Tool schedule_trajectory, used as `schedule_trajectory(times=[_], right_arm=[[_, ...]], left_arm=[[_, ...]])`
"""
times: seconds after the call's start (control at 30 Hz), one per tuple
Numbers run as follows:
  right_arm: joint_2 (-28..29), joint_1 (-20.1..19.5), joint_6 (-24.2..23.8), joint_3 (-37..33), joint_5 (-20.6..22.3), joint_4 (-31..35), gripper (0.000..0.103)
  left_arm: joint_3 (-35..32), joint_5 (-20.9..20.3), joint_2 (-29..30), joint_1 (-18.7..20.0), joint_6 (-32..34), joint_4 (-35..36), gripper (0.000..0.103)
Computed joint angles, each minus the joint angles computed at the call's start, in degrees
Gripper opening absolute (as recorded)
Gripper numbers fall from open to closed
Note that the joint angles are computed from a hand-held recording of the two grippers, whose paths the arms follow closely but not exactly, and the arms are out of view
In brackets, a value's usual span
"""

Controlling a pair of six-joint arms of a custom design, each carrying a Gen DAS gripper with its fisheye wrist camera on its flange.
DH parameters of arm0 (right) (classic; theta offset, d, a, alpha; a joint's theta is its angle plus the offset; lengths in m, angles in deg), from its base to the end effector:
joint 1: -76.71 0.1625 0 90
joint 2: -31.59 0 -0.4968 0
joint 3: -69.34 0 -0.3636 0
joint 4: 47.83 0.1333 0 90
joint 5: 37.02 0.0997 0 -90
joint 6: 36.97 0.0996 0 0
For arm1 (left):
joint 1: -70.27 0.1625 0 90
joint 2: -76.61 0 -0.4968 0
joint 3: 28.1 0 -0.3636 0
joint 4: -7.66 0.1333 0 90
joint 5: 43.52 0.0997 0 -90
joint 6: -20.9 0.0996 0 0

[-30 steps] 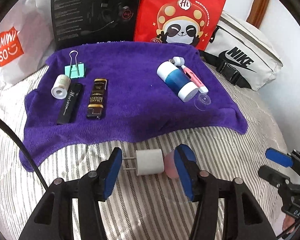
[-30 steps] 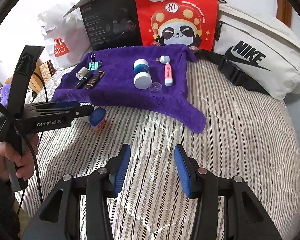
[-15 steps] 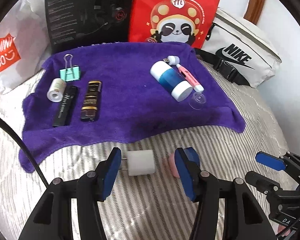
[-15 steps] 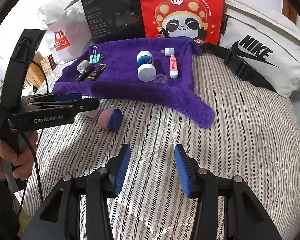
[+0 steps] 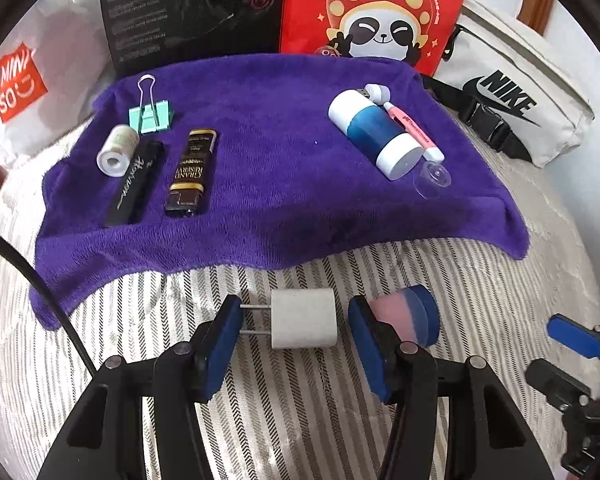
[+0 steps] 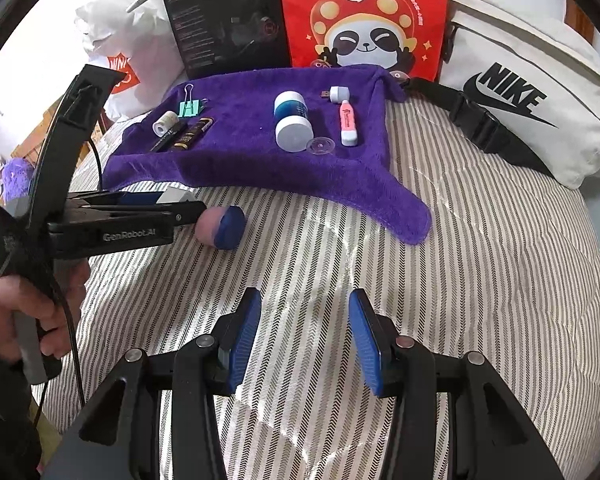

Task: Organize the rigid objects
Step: 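Grasp the white charger plug with the left tool and lift it, then grasp the pink-and-blue container with the right tool while the left tool holds the plug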

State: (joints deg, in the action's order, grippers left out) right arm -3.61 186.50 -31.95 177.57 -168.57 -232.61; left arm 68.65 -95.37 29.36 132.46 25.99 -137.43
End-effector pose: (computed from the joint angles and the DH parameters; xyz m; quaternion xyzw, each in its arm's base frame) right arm 0.2773 -0.5722 0.0688 0.0517 -0.9192 0.2471 0.3023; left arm -0.1450 -0.6926 0.1826 0.2520 0.9098 -0.1095 0.3109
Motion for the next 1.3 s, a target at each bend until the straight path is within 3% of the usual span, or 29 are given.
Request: schedule_trajectory(times=[0.1, 0.17, 0.57, 1.1, 1.3], right_arm=[[-0.2, -0.2, 0.3, 0.3, 0.2, -0.2, 0.045], [-0.2, -0.2, 0.3, 0.3, 0.1, -0.3, 0.045], [0.9, -0.2, -0.1, -1.5, 1.2, 0.8, 0.045], [6.2, 0.8, -2.5, -9.2, 2.9, 1.8, 0.046], [9.4, 1.4, -3.3, -13.0, 0.1, 1.6, 0.046]], left_arm=[[1.0, 2.0, 0.0, -0.4, 1.1, -1.9, 0.042], [0.8, 0.2, -0.7, 0.1, 1.0, -0.9, 0.041], [1.5, 0.2, -1.6, 0.6, 3.5, -2.2, 0.042], [6.3, 3.3, -9.2, 4.5, 6.4, -5.4, 0.042], [9.2, 3.6, -9.9, 4.6, 8.5, -11.1, 0.042]])
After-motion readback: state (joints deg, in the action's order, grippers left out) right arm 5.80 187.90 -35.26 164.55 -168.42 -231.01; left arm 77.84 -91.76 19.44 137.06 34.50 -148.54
